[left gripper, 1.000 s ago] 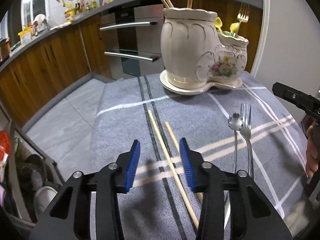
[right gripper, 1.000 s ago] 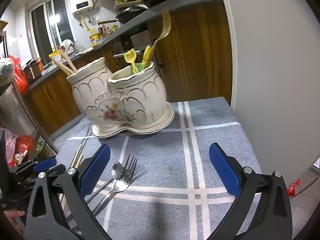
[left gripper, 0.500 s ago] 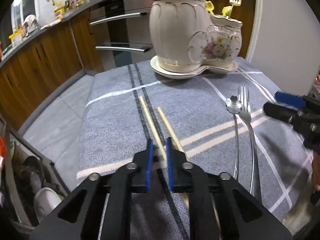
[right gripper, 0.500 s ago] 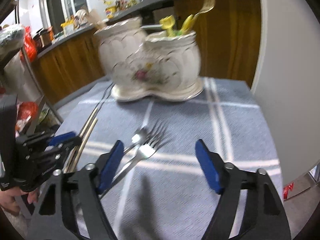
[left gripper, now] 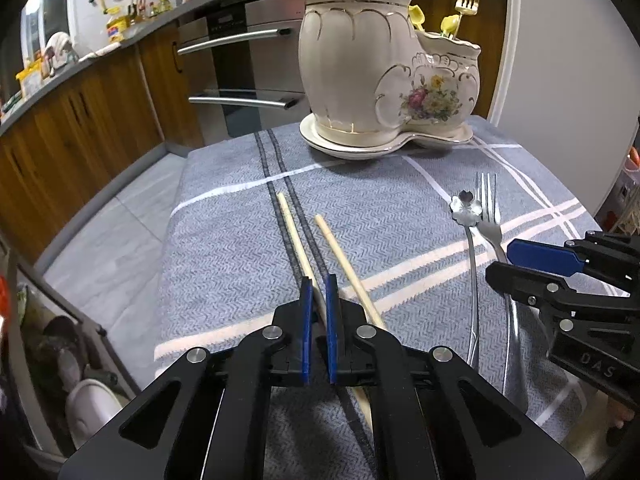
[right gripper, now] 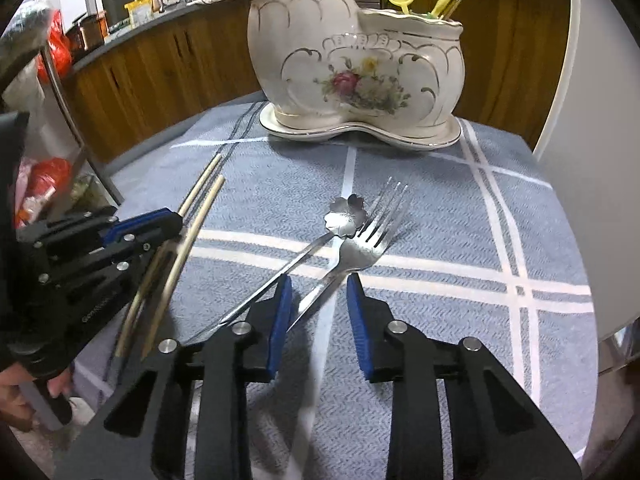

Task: Organize utensils
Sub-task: 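Grasp another chopstick with the left tool while the right tool grasps a silver fork, then lift the chopstick toward the holder while the right tool lifts the silver fork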

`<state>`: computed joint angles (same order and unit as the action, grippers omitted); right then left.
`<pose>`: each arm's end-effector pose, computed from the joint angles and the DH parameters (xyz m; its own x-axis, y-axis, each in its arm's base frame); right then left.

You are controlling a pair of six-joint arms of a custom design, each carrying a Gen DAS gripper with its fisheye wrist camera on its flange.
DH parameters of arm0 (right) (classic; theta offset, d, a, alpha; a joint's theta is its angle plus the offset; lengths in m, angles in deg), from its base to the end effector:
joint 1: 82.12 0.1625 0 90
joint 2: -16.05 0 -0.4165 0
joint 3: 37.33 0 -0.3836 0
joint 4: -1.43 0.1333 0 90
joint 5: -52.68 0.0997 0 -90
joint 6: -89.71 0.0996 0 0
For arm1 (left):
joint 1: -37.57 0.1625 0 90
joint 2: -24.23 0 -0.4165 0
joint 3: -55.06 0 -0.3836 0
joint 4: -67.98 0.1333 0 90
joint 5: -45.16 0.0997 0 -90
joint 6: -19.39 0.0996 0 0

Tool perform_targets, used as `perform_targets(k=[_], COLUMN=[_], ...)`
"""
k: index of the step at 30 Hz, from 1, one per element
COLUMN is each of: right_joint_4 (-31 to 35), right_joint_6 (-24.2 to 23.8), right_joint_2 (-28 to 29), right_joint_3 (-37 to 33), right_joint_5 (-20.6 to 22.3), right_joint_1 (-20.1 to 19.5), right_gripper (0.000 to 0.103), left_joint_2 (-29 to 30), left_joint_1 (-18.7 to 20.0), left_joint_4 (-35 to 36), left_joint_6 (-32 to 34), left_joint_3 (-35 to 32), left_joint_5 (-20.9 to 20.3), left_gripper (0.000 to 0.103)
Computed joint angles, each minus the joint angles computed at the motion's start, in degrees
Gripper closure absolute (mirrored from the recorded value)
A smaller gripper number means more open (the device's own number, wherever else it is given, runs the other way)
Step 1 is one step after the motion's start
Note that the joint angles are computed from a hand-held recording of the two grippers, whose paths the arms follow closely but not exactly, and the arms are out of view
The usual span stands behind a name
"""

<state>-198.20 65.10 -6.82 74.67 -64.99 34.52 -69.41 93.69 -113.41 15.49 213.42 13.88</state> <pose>0.3082 -0.4203 -0.1069 -0.6111 -0.5775 0.5413 -0.7419 0.6564 -0.1373 0.0422 -0.3290 0.2298 -0.6773 -0.0794 -0.7314 0.4531 0.7382 -0.4998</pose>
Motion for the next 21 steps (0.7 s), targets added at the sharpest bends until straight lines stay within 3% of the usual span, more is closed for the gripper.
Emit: perform_targets(k=[8, 16, 18, 21], right_joint_4=[2.8, 4.2, 1.4, -0.4], right_joint_6=[-3.8, -3.7, -5.6, -6.8], right_joint_2=[-2.5, -4.1, -2.9, -2.3], right_joint_3=[0.4, 0.3, 0.0, -0.1], right_joint_5=[-2.3, -2.9, -4.1, -3.4], right_joint_1=[-1.4, -3.2, -3.0, -3.1], right_gripper=[0.098, 0.095, 0.089, 0.088], left_joint_2=[-1.4, -2.1, -1.1, 1.4], left_joint_1=[0.9, 1.0, 0.9, 0.9], left_joint_4=[1.0, 3.3, 2.3, -0.7], left_joint_6=[0.4, -1.1, -1.2, -0.7], left_joint_3=[-0.4, -1.0, -1.1, -1.2], left_joint_5=[-1.9, -2.2, -1.6, -0.6], left_gripper=[0.096, 0.096, 0.095, 0.095])
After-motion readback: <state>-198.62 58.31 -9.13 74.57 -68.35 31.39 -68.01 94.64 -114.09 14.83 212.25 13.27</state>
